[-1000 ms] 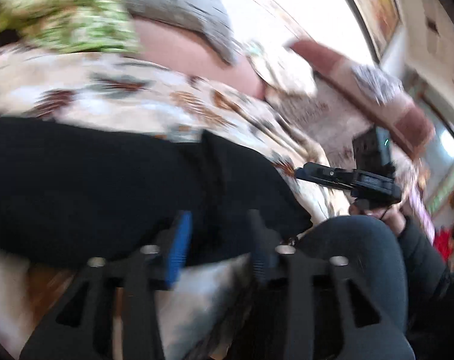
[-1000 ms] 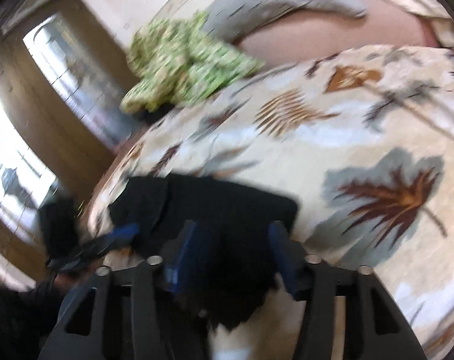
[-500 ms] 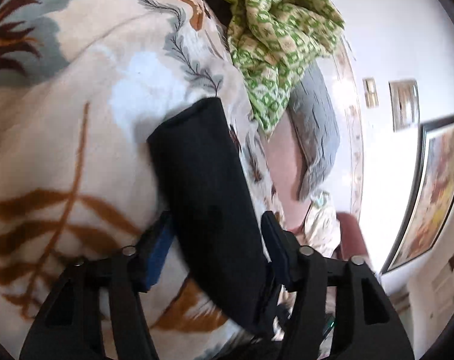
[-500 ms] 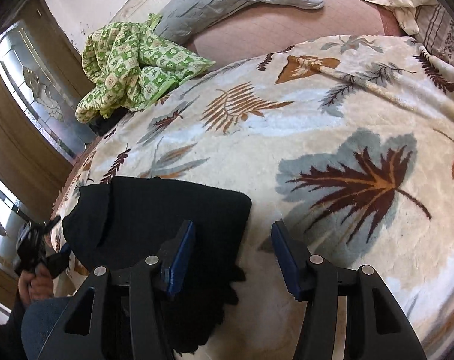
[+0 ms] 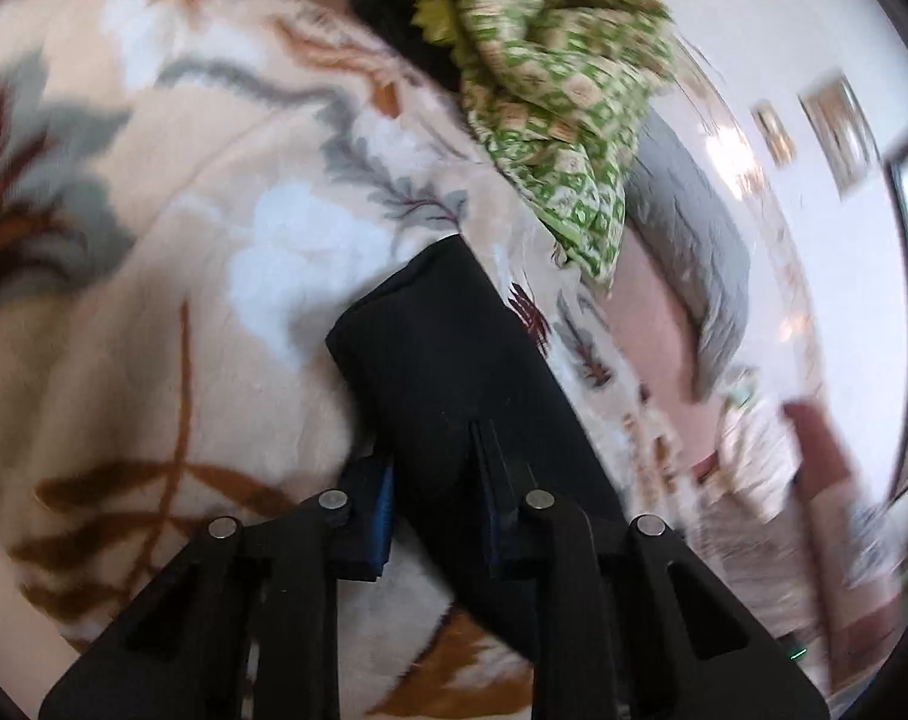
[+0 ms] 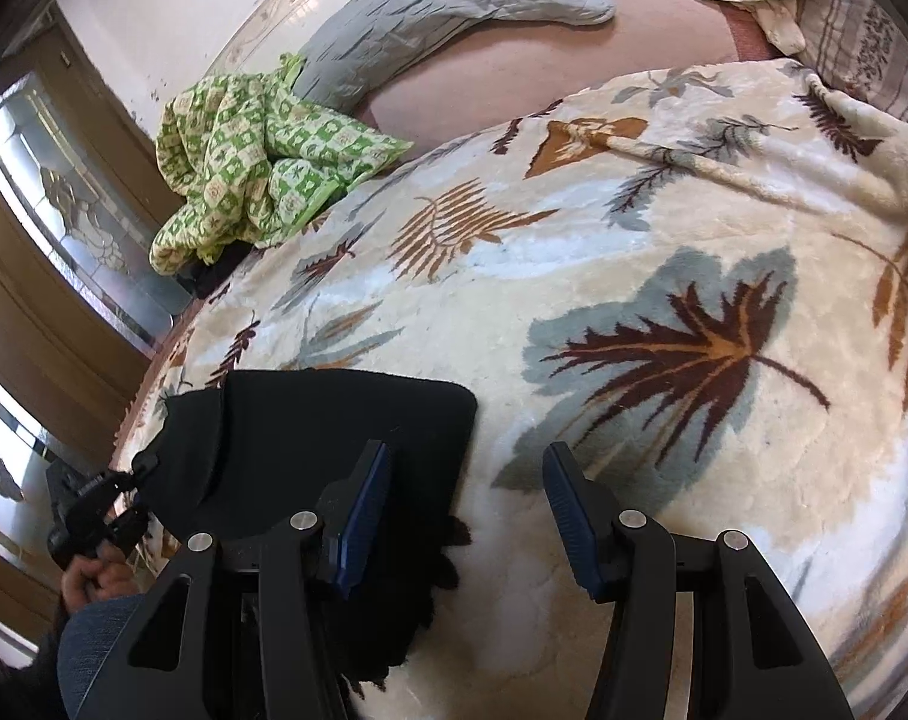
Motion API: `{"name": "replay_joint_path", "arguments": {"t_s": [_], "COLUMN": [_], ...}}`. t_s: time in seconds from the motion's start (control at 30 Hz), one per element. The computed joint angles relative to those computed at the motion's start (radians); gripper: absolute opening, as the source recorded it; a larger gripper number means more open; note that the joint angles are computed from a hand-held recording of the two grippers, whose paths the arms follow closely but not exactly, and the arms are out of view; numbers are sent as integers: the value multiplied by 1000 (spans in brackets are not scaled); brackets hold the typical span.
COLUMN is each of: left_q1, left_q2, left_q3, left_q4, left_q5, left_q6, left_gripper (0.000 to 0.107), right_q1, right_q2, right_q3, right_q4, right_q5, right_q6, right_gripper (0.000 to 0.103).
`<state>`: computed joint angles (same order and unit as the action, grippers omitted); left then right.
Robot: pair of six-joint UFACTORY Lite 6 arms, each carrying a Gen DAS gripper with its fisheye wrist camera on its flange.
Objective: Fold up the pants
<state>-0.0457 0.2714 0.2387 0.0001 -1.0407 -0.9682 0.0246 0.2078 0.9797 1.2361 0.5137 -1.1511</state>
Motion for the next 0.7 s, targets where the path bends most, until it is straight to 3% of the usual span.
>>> {"name": "replay_joint_path", "arguments": {"t_s": [0.17,0.37,0.47,0.7], "left_q1": [-243,-626,-742,-862], "left_q2": [-124,-53,-40,-127], "left_q3": [22,142,204,310], "left_q4": [-453,-957,-1039,-1011], "left_q5": [125,-42,-77,9], "left_q6": [465,1093,1273,1485], "left_gripper": [18,14,14,11], "right_q1": [-31,-50,-53,-105], "right_q2": [-1,-9,-26,-91], "right_q3": [-4,-8,-12,-52], "right_q4": [12,19,15,6], "right_q5": [23,50,53,76], "right_q6": [1,-10,-4,1], "right_gripper": [55,55,55,55]}}
